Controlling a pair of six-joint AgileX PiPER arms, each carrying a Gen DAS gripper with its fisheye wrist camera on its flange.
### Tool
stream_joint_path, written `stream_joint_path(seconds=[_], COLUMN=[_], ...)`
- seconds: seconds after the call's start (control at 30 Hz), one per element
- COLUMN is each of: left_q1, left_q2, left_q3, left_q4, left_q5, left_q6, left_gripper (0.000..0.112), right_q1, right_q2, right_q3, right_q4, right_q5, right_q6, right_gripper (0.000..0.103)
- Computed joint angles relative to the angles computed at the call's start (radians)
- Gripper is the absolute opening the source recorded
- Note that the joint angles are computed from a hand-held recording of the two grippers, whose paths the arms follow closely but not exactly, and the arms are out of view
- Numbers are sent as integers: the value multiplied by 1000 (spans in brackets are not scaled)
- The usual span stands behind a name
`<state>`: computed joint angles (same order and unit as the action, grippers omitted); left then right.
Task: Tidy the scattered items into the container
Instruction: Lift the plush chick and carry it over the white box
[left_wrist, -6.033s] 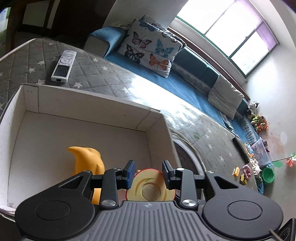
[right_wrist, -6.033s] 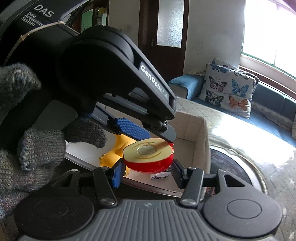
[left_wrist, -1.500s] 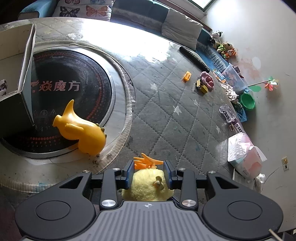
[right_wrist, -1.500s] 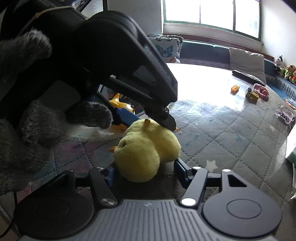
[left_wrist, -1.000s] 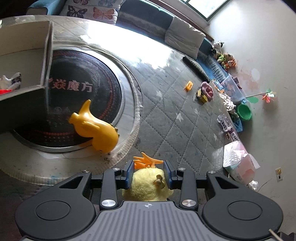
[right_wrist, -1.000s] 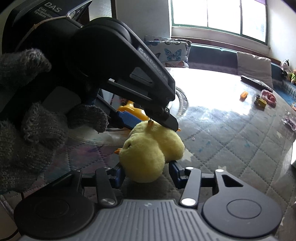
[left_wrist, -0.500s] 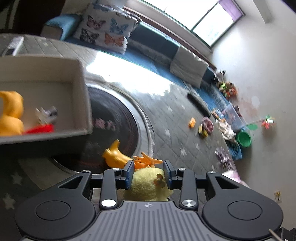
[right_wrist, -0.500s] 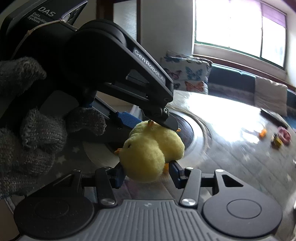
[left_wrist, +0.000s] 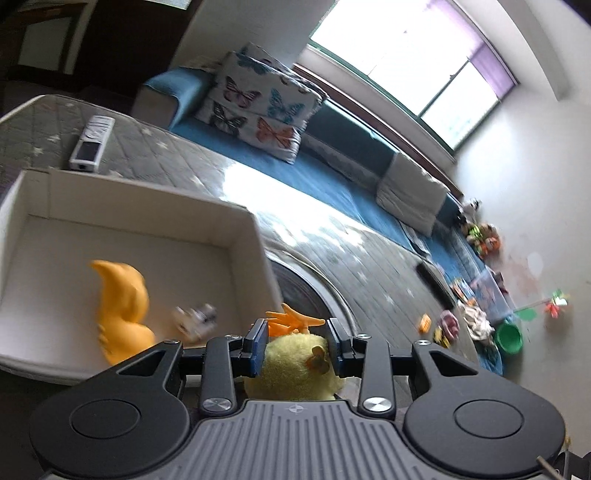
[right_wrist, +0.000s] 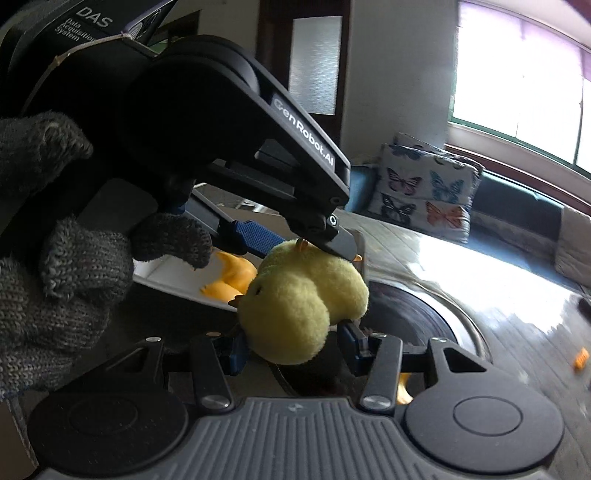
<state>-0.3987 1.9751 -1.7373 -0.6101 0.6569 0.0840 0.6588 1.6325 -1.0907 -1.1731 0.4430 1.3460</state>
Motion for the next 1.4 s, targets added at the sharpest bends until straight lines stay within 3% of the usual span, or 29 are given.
stream_joint_path(seconds=[0.37, 0.83, 0.97, 1.03, 1.4], left_q1=[77, 100, 100, 100, 106], left_q2=[131, 234, 236, 230, 177], left_q3=[-182, -304, -307, -298, -226], left_q4=[28, 94, 101, 102, 72], left_q5=[60, 119, 120, 114, 84], left_q6=[-47, -121, -123, -122, -90], left_gripper=[37, 37, 37, 37, 37], right_q1=[-79, -113, -115, -116, -79], right_q2=[195, 307, 302, 295, 244], right_q3=[-236, -342, -336, -326, -268], right_q4=[230, 414, 416, 396, 249], right_q5=[-84, -101, -96, -101, -83], right_q6=[-303, -490, -496, -481, -343], right_gripper=[50, 51, 53, 60, 66])
